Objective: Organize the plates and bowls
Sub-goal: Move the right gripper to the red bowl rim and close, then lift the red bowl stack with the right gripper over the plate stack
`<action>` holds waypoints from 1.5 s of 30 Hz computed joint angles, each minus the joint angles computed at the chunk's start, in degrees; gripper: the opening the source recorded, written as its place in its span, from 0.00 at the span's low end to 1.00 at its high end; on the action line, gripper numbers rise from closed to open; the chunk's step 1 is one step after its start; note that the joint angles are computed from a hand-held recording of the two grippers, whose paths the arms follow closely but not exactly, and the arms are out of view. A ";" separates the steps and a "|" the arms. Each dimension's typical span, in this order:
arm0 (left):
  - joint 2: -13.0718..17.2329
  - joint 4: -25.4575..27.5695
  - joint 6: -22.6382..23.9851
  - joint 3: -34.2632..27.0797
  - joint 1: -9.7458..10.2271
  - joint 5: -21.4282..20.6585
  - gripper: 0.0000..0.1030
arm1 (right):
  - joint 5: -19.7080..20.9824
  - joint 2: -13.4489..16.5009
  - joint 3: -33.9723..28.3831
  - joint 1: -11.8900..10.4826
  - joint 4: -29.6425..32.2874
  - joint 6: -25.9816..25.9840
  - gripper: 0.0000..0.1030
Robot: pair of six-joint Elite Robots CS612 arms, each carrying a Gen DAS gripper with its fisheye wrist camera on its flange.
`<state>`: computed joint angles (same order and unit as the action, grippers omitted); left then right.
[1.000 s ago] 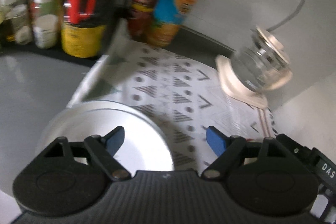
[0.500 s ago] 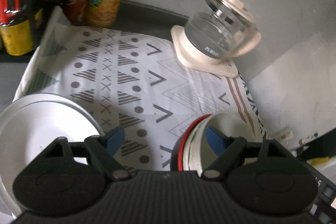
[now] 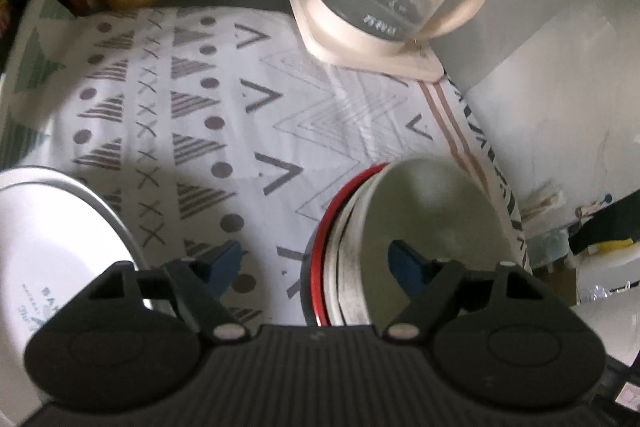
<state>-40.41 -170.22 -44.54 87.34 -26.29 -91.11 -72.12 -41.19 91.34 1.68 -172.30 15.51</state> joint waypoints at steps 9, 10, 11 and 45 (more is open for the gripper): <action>1.96 3.75 0.07 -2.55 0.72 -5.52 0.26 | 1.33 1.58 -2.40 0.40 7.34 -2.04 0.42; 1.91 4.01 0.35 -2.55 0.56 -4.90 0.25 | 1.27 1.55 -2.46 0.42 7.50 -2.27 0.40; 1.84 4.47 0.62 -2.60 0.39 -4.29 0.23 | 1.25 1.50 -2.56 0.39 7.87 -2.27 0.38; -6.94 -5.06 -8.43 9.25 -0.89 11.98 0.23 | 9.45 -1.12 -2.32 2.11 0.84 -14.80 0.32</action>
<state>-47.35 -175.28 -52.97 96.59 -27.18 -79.13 -62.68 -42.30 89.03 3.79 -171.46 0.71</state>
